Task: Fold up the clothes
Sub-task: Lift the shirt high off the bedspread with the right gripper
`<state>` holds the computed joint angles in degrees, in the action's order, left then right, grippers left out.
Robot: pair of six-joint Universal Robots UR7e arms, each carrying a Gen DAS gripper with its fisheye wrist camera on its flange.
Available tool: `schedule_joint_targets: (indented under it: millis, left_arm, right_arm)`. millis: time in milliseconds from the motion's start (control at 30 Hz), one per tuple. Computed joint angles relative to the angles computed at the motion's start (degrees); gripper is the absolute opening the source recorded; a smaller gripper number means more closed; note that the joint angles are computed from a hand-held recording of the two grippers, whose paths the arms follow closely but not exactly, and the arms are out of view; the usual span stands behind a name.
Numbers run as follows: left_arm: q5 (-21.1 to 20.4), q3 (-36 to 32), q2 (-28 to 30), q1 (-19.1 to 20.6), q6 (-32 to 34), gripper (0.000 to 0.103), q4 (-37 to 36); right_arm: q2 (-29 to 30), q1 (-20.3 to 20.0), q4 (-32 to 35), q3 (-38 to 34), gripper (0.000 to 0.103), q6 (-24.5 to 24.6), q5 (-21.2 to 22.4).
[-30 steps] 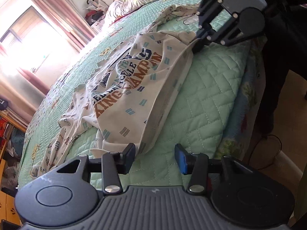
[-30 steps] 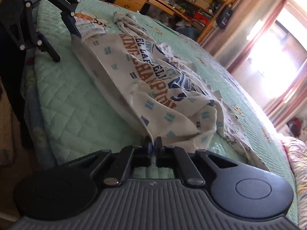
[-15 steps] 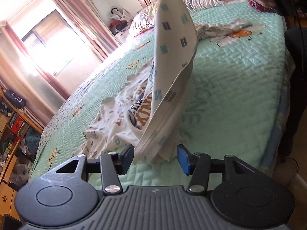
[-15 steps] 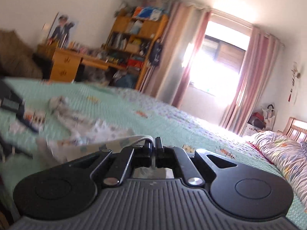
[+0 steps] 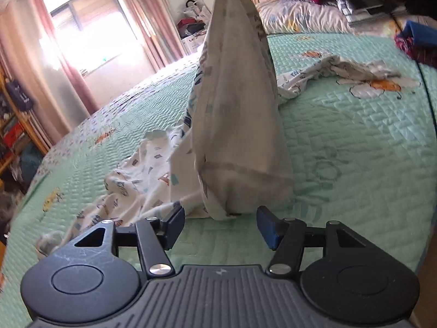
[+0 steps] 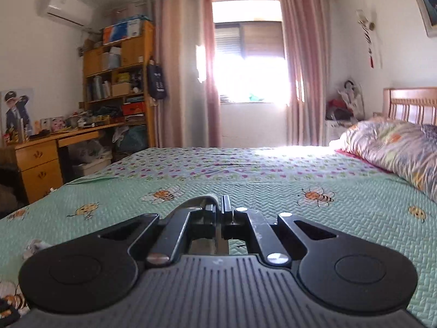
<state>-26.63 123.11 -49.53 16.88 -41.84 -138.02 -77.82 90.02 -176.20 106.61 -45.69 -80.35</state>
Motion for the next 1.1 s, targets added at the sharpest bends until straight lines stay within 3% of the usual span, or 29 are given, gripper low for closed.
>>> schedule_joint_targets:
  millis: [100,200,433,533,633,900,1100]
  left_arm:
    - [-0.8,0.1,1.0,0.8,0.8,0.062,-2.5]
    - [-2.2,-0.1,1.7,2.1,3.0,0.062,-5.2]
    - [-5.5,1.3,1.9,4.1,8.5,0.059,-18.5]
    - [-6.0,2.1,2.1,3.9,9.8,0.047,-23.0]
    - [-5.6,3.5,1.8,3.4,9.5,0.026,-28.9]
    - [-4.7,2.3,3.0,3.4,8.5,0.011,-31.4]
    - [-1.1,4.4,3.9,-1.6,3.3,0.007,-40.7]
  right_arm:
    - [4.6,0.0,3.6,-4.8,0.004,4.0,-5.1]
    - [6.8,-1.3,3.0,-4.6,0.004,5.0,-7.5]
    - [7.2,-5.8,3.4,-1.9,0.004,10.2,-6.2]
    - [6.0,-7.2,4.0,-0.6,0.005,10.3,-4.4]
    - [4.8,-8.0,4.9,0.7,0.006,10.3,-3.3]
    - [2.4,-8.3,5.4,3.1,0.009,10.2,-1.2]
    - [1.3,-8.0,5.3,3.6,0.009,9.3,-0.7]
